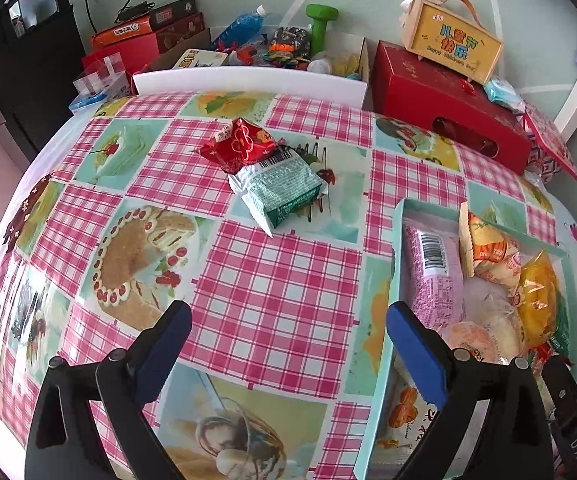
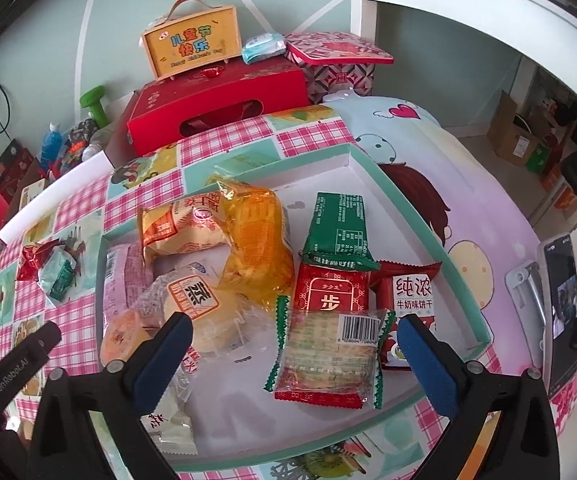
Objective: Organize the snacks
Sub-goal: 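Move both tools back over the red bag and green pack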
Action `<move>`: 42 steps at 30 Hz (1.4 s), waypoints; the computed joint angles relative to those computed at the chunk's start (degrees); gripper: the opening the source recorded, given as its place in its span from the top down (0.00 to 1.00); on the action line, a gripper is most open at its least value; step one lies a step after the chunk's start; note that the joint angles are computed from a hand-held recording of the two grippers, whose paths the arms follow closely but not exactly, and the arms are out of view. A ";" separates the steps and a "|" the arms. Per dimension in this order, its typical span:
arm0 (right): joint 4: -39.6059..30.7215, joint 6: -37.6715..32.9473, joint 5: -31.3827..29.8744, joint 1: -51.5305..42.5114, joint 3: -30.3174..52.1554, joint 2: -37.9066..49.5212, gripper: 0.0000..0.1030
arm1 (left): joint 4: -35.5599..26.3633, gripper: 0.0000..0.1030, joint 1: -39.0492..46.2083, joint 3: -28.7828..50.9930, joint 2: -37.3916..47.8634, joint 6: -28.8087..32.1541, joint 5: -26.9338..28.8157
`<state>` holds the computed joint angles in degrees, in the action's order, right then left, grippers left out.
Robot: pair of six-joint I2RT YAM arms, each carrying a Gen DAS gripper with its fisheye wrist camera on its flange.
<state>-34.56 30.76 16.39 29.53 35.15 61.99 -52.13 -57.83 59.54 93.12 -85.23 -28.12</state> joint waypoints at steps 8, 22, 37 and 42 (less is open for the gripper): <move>-1.54 1.40 3.31 7.46 2.92 -0.31 0.00 | -1.05 0.05 1.37 -1.79 -3.05 0.08 0.64; 0.15 4.85 6.42 19.45 7.42 8.75 0.00 | 0.19 0.05 8.27 -10.03 -13.19 6.56 2.39; 0.60 6.15 11.10 26.99 14.32 20.69 0.00 | 1.18 0.05 17.84 -17.05 -22.22 16.97 3.99; 1.16 5.83 11.80 28.24 16.95 24.30 0.00 | 2.18 0.05 21.45 -17.98 -23.54 21.59 4.29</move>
<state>-33.40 36.60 28.19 57.77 52.10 86.29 -49.95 -36.38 41.56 69.58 -63.64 -23.83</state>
